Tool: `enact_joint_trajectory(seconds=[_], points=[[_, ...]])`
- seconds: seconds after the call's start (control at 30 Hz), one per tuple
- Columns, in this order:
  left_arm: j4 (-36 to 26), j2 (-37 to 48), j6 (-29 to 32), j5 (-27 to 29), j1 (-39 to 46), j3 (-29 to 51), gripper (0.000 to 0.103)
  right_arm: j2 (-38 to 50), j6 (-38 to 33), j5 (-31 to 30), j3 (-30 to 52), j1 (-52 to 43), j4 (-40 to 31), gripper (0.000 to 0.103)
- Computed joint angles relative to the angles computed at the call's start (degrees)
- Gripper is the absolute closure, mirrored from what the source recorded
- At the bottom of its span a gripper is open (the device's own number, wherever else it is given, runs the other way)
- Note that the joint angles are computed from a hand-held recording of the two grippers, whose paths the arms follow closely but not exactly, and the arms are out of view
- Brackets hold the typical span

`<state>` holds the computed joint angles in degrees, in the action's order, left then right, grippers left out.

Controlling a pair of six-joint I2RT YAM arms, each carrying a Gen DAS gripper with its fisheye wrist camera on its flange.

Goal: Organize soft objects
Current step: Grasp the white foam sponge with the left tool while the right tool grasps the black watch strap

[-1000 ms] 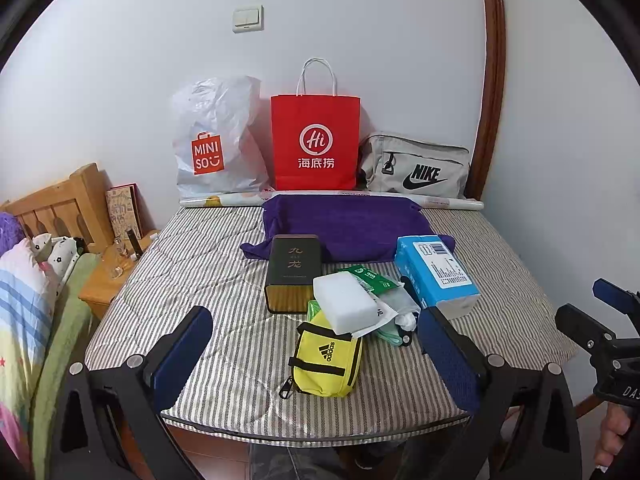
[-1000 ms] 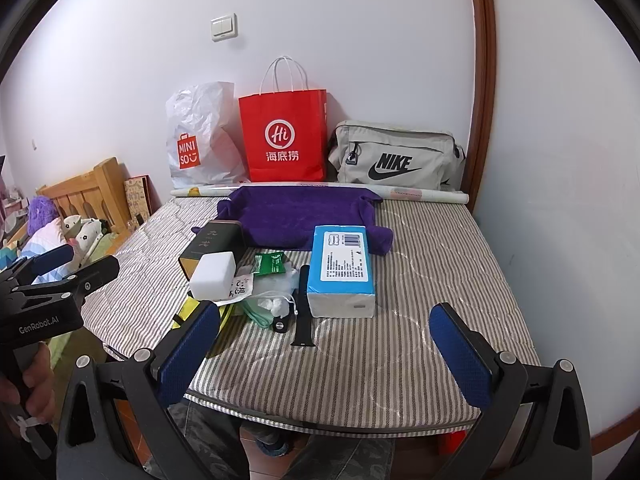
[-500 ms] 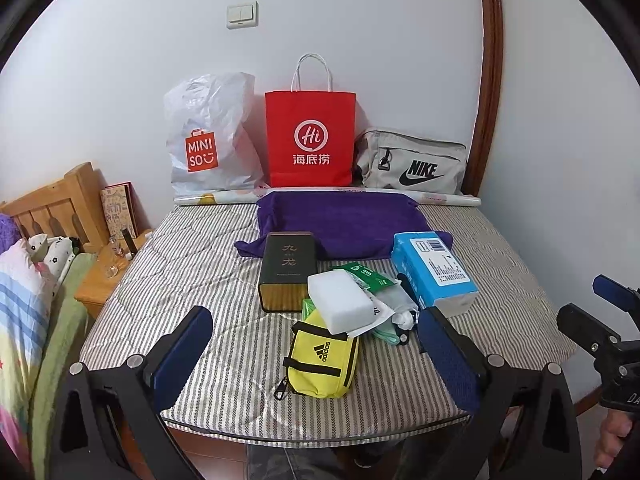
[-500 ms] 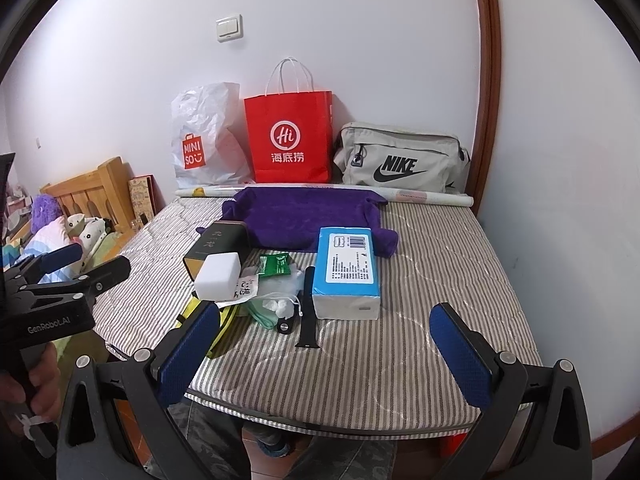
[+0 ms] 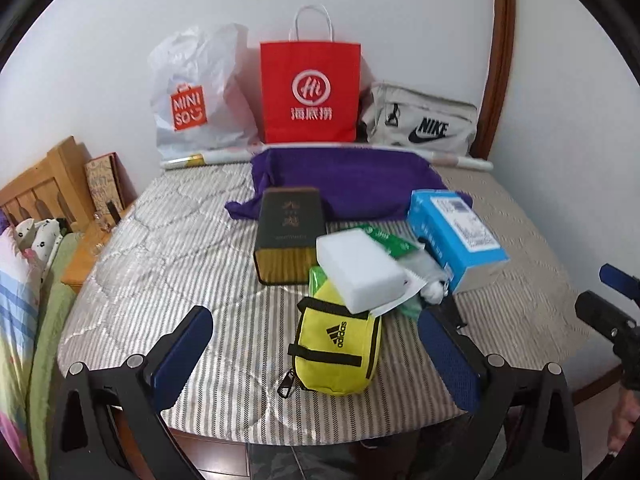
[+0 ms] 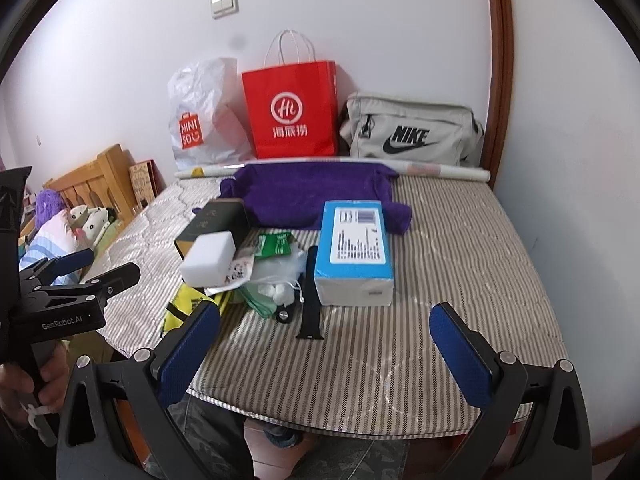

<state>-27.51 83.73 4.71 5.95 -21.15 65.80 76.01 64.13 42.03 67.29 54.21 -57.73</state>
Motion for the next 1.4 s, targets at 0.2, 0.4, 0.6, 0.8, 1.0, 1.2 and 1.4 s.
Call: enact_joint_trajectory(seconds=[0.2, 0.4, 0.6, 0.8, 1.0, 1.2, 1.4], points=[[2.6, 5.4, 2.0, 3.8, 0.1, -1.0, 0.000, -1.1, -4.3, -4.0, -5.5, -4.1, 7.2, 0.000], [5.9, 10.1, 3.5, 1.2, -2.3, -1.8, 0.000, -1.9, -7.6, -8.0, -10.2, -7.9, 14.5, 0.000], [6.8, 14.3, 3.7, 2.6, -2.2, -1.2, 0.000, -0.6, -10.2, -12.3, -13.7, -11.9, 20.5, 0.000], [8.2, 18.3, 3.6, 1.8, -2.4, -0.2, 0.002, 1.4, -12.5, -14.9, -16.2, -14.4, 25.0, 0.001], [8.9, 20.1, 3.8, 5.2, -0.7, 0.7, 0.028, 4.4, -16.0, -17.3, -18.3, -16.6, 31.8, 0.006], [8.9, 19.5, 3.9, 6.3, 1.5, 0.9, 0.030, 10.2, -19.1, -20.5, -17.3, -18.8, 35.9, 0.017], [7.2, 19.3, 4.3, 5.8, 3.9, 2.1, 0.031, 14.6, -19.9, -22.0, -15.8, -19.6, 37.6, 0.025]])
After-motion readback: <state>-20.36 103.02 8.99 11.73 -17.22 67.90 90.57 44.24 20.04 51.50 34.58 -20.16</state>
